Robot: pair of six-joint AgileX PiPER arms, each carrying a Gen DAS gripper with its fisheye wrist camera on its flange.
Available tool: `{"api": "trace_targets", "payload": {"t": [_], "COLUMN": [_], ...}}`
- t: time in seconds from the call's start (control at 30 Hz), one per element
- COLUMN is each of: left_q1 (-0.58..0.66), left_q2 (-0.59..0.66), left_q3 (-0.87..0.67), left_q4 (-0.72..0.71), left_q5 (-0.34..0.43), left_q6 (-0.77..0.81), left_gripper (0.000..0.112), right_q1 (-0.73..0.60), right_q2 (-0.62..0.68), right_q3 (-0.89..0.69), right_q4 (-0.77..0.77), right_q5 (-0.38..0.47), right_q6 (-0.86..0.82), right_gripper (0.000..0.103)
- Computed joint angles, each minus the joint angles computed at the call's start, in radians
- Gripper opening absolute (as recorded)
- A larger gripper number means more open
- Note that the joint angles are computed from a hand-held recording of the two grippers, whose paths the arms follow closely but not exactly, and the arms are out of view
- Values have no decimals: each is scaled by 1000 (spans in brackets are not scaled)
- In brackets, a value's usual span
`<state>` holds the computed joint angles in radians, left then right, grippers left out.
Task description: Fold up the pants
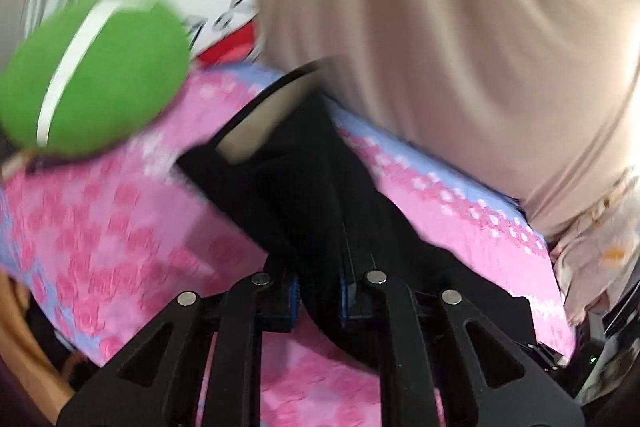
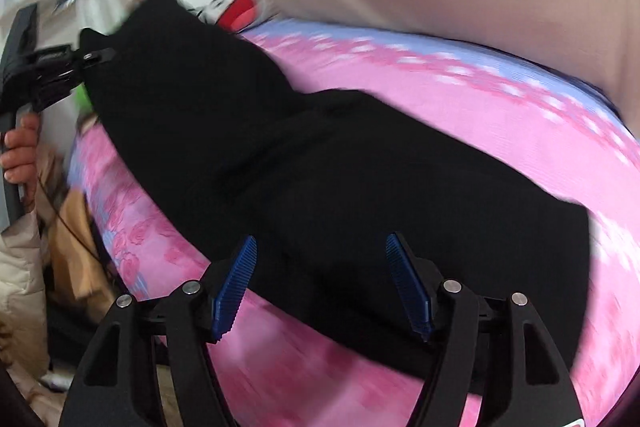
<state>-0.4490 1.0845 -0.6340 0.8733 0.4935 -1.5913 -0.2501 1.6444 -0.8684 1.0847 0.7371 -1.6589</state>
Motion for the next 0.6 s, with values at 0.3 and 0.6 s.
{"api": "trace_targets", "payload": {"t": [0.3,0.6], "left_q1": [76,85], "left_q2": [46,55], "left_q3": [112,115], "left_q4": [123,126], "left_q5": [-123,-131], "left_q6": [-138,-159], "left_gripper": [13,14], "right_q1": [255,309], "right_q2": [71,73], "right_q3": [-8,-11], "right_q4": [63,94], "right_q5": [-295,-305], "right_q6": [-1,-19], "right_gripper": [71,35]}}
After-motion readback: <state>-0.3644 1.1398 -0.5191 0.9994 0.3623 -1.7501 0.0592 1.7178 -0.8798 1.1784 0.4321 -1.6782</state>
